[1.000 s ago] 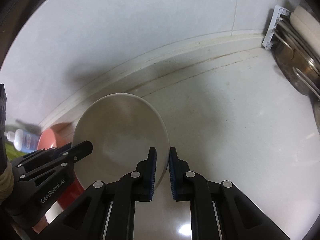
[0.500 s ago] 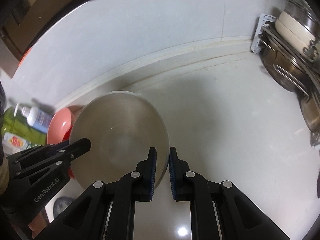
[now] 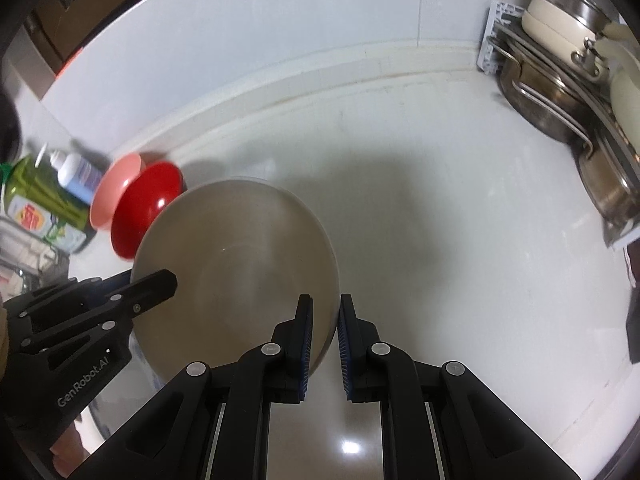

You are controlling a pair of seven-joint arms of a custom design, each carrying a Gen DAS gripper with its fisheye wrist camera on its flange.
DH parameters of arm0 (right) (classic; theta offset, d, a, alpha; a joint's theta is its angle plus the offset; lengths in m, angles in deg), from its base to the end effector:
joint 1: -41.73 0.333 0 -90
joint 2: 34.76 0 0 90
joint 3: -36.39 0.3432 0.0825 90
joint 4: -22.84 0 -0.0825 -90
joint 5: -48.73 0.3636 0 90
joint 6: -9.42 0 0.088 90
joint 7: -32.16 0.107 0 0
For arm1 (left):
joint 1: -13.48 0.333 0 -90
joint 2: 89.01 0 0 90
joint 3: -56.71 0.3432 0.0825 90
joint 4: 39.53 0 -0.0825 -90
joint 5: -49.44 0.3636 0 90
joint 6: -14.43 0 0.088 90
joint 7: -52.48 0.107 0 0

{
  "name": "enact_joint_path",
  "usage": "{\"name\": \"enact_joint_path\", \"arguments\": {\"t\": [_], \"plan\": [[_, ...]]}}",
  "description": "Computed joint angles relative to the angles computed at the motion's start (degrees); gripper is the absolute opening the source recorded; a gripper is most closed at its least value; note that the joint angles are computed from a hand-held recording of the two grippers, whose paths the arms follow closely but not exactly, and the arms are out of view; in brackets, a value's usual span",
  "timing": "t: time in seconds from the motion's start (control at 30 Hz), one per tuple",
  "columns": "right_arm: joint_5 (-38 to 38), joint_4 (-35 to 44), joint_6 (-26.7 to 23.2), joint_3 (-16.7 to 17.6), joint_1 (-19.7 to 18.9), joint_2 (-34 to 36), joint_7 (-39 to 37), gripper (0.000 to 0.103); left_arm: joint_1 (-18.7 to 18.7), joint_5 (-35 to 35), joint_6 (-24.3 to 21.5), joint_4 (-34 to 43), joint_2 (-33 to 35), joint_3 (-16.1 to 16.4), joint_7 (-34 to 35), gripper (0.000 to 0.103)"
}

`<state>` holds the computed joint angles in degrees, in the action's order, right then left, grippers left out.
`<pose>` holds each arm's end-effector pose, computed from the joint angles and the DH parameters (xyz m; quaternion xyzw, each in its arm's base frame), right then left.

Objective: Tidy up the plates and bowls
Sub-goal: 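Lift the white bowl with both grippers and carry it toward the plate stack, then lower the white bowl onto the plate stack and open both grippers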

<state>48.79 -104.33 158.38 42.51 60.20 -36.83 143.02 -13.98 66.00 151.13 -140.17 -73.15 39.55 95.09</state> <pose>0.4897 0.2246 0.4750 -0.7140 0.6690 -0.0797 0.1906 0.4805 -0.4428 0.4895 -0.6576 0.7269 -0.1835 0.0745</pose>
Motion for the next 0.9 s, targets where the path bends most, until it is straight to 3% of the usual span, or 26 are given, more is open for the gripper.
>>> {"name": "enact_joint_path", "arguments": {"t": [0.2, 0.9], "plan": [[0.2, -3.9, -0.3, 0.2, -0.2, -2.4, -0.8, 0.014, 0.1, -2.8, 1.9, -3.7, -1.0, -1.1, 0.0, 0.016], [2.1, -11.6, -0.1, 0.8, -1.3, -6.3, -4.9, 0.015, -1.2, -7.1, 2.2, -8.0, -1.7, -2.6, 1.1, 0.016]]}}
